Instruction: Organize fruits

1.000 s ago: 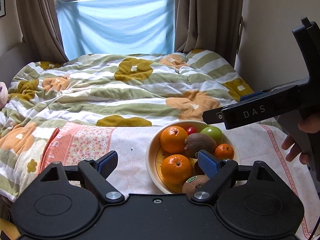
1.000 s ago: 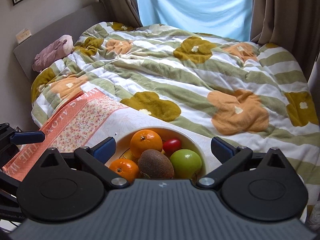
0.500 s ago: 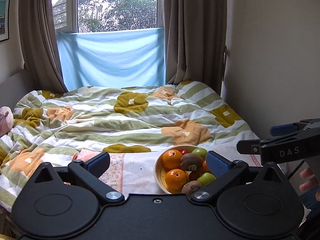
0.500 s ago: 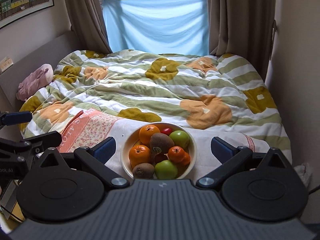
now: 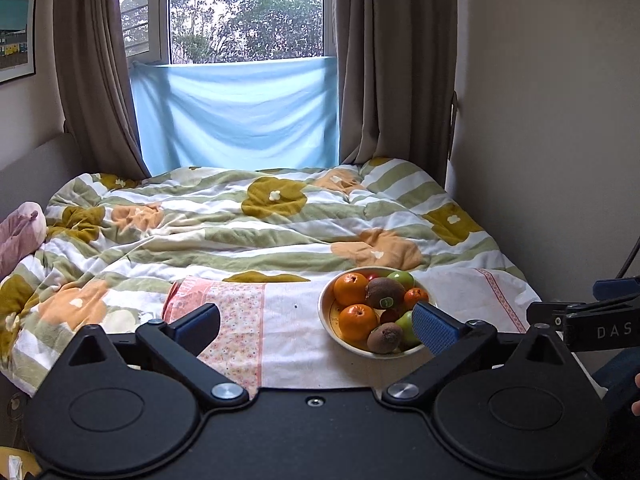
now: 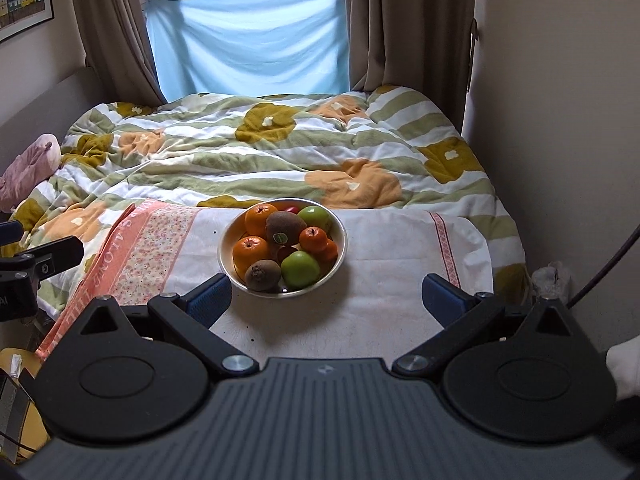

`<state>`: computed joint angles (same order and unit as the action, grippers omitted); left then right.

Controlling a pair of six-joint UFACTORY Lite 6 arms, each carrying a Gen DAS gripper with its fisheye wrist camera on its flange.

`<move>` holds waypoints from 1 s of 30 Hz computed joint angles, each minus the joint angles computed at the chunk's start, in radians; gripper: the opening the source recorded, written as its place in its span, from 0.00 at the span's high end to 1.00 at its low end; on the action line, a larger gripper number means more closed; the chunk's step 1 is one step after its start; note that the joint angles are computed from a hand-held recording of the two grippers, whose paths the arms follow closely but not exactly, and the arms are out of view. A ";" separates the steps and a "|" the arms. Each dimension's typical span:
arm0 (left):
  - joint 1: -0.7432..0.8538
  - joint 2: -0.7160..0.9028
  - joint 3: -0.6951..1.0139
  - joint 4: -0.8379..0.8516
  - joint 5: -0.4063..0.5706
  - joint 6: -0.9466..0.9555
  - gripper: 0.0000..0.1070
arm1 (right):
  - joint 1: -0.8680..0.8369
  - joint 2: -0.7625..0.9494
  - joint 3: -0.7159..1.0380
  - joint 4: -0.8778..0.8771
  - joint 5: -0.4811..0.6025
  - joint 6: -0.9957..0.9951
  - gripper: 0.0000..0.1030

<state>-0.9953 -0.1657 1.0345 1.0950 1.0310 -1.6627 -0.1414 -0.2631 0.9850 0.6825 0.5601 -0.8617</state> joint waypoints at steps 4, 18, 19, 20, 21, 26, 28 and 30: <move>-0.034 -0.006 -0.019 -0.019 0.029 -0.019 0.04 | -0.007 -0.041 -0.038 -0.020 0.004 0.007 0.00; -0.051 -0.021 -0.036 -0.029 0.052 -0.037 0.04 | -0.009 -0.057 -0.050 -0.019 0.008 0.007 0.00; -0.051 -0.021 -0.035 -0.030 0.053 -0.034 0.04 | -0.009 -0.057 -0.050 -0.020 0.007 0.008 0.00; -0.050 -0.020 -0.035 -0.030 0.052 -0.033 0.04 | -0.005 -0.055 -0.047 -0.026 0.005 0.017 0.00; -0.049 -0.020 -0.034 -0.031 0.051 -0.033 0.04 | -0.004 -0.056 -0.048 -0.028 0.007 0.019 0.00; -0.039 -0.019 -0.034 -0.035 0.043 -0.034 0.04 | -0.004 -0.052 -0.047 -0.023 0.004 0.014 0.00; -0.033 -0.017 -0.032 -0.036 0.038 -0.030 0.04 | -0.003 -0.051 -0.046 -0.024 0.003 0.015 0.00; -0.032 -0.017 -0.032 -0.037 0.037 -0.030 0.04 | -0.002 -0.052 -0.047 -0.025 0.003 0.017 0.00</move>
